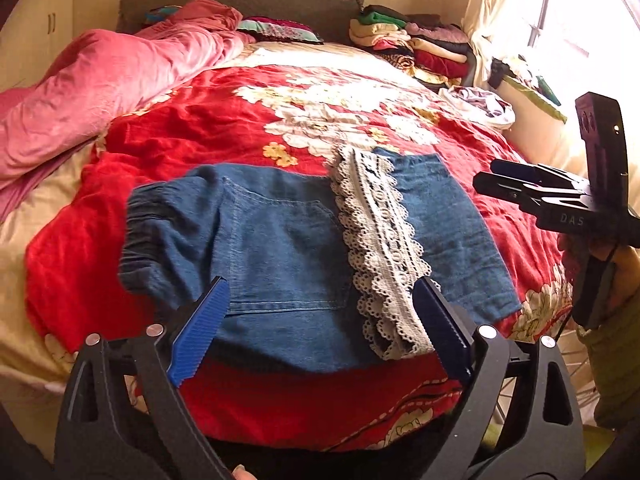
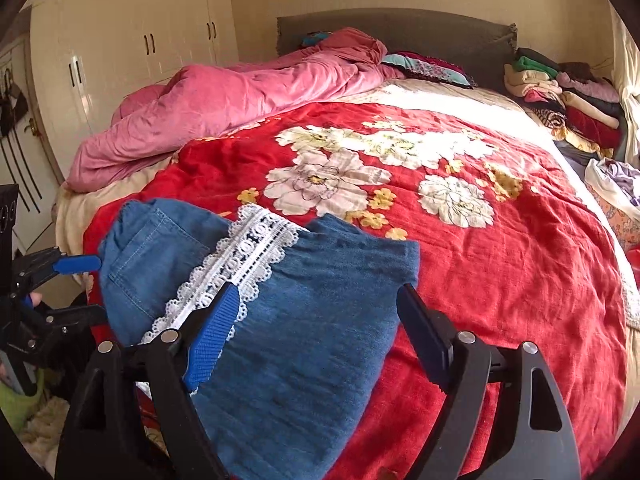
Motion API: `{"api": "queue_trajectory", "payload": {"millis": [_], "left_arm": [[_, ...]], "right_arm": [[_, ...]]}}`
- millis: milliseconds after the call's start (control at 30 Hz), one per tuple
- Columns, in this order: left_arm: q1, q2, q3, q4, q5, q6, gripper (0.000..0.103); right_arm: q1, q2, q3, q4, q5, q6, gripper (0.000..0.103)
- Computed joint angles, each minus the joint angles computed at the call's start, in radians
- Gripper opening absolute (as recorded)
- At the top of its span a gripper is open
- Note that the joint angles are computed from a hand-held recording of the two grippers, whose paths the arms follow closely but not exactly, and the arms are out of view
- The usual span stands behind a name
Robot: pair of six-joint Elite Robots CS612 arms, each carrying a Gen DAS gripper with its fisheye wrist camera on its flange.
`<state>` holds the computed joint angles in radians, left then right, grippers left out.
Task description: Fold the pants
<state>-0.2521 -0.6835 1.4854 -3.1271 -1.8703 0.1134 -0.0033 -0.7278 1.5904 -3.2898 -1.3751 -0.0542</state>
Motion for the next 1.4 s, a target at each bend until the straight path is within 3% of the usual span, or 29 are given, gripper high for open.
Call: {"api": "queue_trajectory", "payload": {"millis": [300,367,533,1000,1233,1300,1367,1400], "left_arm": [[0.023,0.003,-0.004,-0.012,0.02,-0.051,0.091],[0.028,0.005,-0.006,-0.013,0.019,-0.061,0.091],[0.04,0.012,-0.012,-0.011,0.016,-0.087,0.092],[0.074,0.049,-0.056,0.055,-0.005,-0.167,0.092],[0.105,0.083,-0.097,0.076,-0.095,-0.278,0.092],[0.11,0.09,-0.104,0.071,-0.121,-0.301,0.088],[0.112,0.095,-0.107,0.063,-0.147,-0.31,0.078],[0.114,0.098,-0.109,0.062,-0.163,-0.312,0.067]], "right_arm": [[0.03,0.008,-0.051,0.038,0.001,-0.045,0.081],[0.036,0.012,-0.061,0.043,-0.002,-0.043,0.098],[0.048,0.023,-0.096,0.072,0.007,-0.051,0.098],[0.099,0.075,-0.237,0.207,0.042,-0.185,0.098],[0.115,0.114,-0.336,0.367,0.109,-0.234,0.098],[0.123,0.126,-0.365,0.408,0.119,-0.263,0.098],[0.131,0.137,-0.392,0.445,0.126,-0.286,0.098],[0.134,0.143,-0.405,0.464,0.133,-0.297,0.098]]}}
